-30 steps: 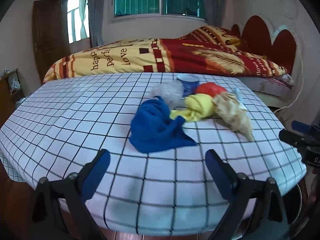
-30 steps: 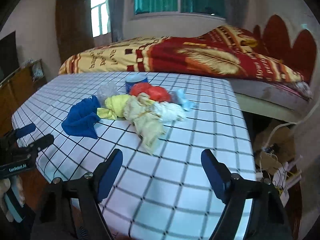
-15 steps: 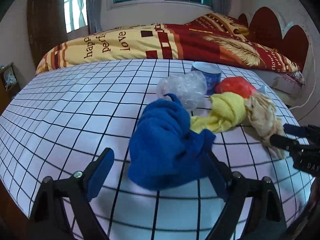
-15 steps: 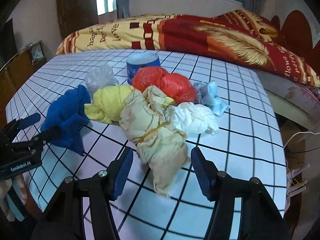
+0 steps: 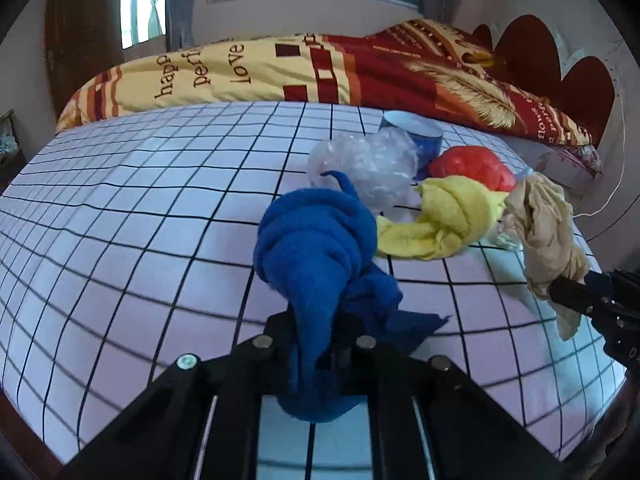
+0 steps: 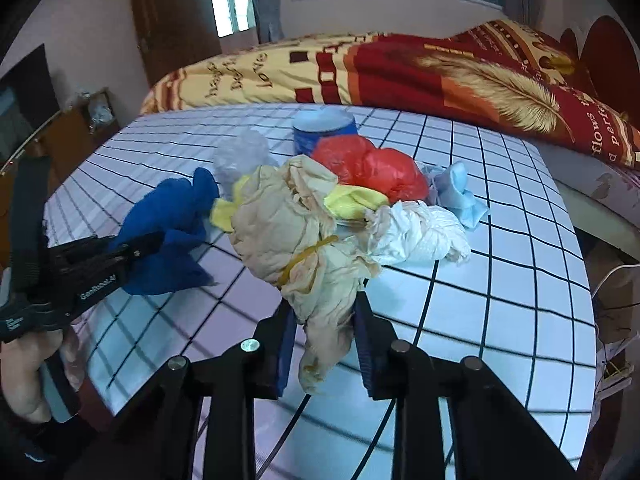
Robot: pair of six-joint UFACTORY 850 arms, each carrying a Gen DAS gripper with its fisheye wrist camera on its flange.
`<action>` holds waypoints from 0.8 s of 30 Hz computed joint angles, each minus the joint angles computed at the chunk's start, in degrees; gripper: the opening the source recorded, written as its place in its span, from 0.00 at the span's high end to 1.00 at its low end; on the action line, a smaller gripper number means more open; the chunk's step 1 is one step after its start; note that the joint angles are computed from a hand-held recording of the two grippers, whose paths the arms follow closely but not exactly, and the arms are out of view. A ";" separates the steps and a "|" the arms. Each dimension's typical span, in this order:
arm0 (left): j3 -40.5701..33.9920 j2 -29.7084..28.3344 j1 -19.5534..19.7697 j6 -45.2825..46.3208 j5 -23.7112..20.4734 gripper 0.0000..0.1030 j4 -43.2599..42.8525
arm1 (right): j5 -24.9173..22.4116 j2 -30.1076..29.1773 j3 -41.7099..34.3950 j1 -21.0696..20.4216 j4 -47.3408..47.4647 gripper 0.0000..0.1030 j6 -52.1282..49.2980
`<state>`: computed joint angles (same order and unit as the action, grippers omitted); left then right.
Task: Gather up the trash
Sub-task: 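Grasp the blue cloth with the left tool while the right tool grasps the beige cloth, then lift both cloths and carry them over the black bin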
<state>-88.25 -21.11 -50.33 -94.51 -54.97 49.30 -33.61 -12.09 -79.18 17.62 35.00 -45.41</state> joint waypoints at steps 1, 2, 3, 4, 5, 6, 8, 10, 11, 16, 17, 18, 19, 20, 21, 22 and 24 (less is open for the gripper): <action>0.33 0.35 -0.48 -0.85 -0.51 0.89 0.64 | 0.25 0.95 0.92 -0.19 0.94 0.71 -1.09; 0.56 0.64 -1.10 -1.67 -1.10 0.89 1.26 | 0.48 1.70 1.64 -0.33 1.43 0.71 -1.73; 0.84 1.05 -2.06 -2.72 -1.95 0.89 2.13 | 0.70 2.95 2.81 -0.70 2.31 0.71 -2.78; 0.99 1.24 -2.36 -3.05 -2.20 0.89 2.64 | 0.90 3.88 3.67 -1.09 3.17 0.71 -3.73; 0.61 1.21 -3.00 -3.21 -2.68 0.89 3.06 | 1.07 4.69 4.41 -1.45 3.71 0.71 -4.42; 0.40 1.25 -3.54 -3.31 -2.98 0.89 3.41 | 1.20 5.80 5.37 -1.97 4.30 0.71 -5.18; -0.32 1.19 -4.90 -3.77 -3.63 0.89 4.52 | 1.25 7.97 7.18 -3.25 5.48 0.71 -6.45; -2.06 0.43 -6.25 -3.44 -4.46 0.89 5.33 | 1.33 10.09 8.93 -4.72 6.46 0.71 -7.56; -2.84 0.06 -6.93 -3.56 -4.77 0.89 5.89 | 1.40 10.86 9.52 -5.26 6.77 0.71 -7.86; -7.57 -2.56 -9.26 -2.34 -4.95 0.89 7.05 | 0.64 15.35 12.69 -9.83 9.34 0.71 -10.21; -8.26 -2.99 -9.54 -2.09 -4.67 0.89 7.13 | 0.43 16.12 13.11 -10.69 9.79 0.71 -10.65; -9.31 -3.64 -9.90 -1.60 -4.44 0.89 7.20 | 0.40 16.87 13.51 -11.48 10.09 0.71 -11.01; -10.44 -4.40 -10.25 -0.98 -4.40 0.89 7.18 | 0.48 17.59 13.89 -12.27 10.55 0.71 -11.51; -11.69 -5.27 -10.63 -0.29 -4.32 0.89 7.13 | 0.57 18.18 14.23 -12.98 11.25 0.71 -12.14; -12.53 -5.85 -11.05 0.11 -4.38 0.89 7.06 | 0.43 18.99 14.60 -14.14 12.40 0.71 -13.09; -13.94 -6.81 -11.36 1.02 -4.25 0.89 6.84 | 0.26 19.53 14.83 -14.90 12.87 0.71 -13.46; -16.20 -8.32 -11.73 2.30 -3.60 0.89 6.57 | -0.09 20.58 15.31 -16.61 13.72 0.71 -14.37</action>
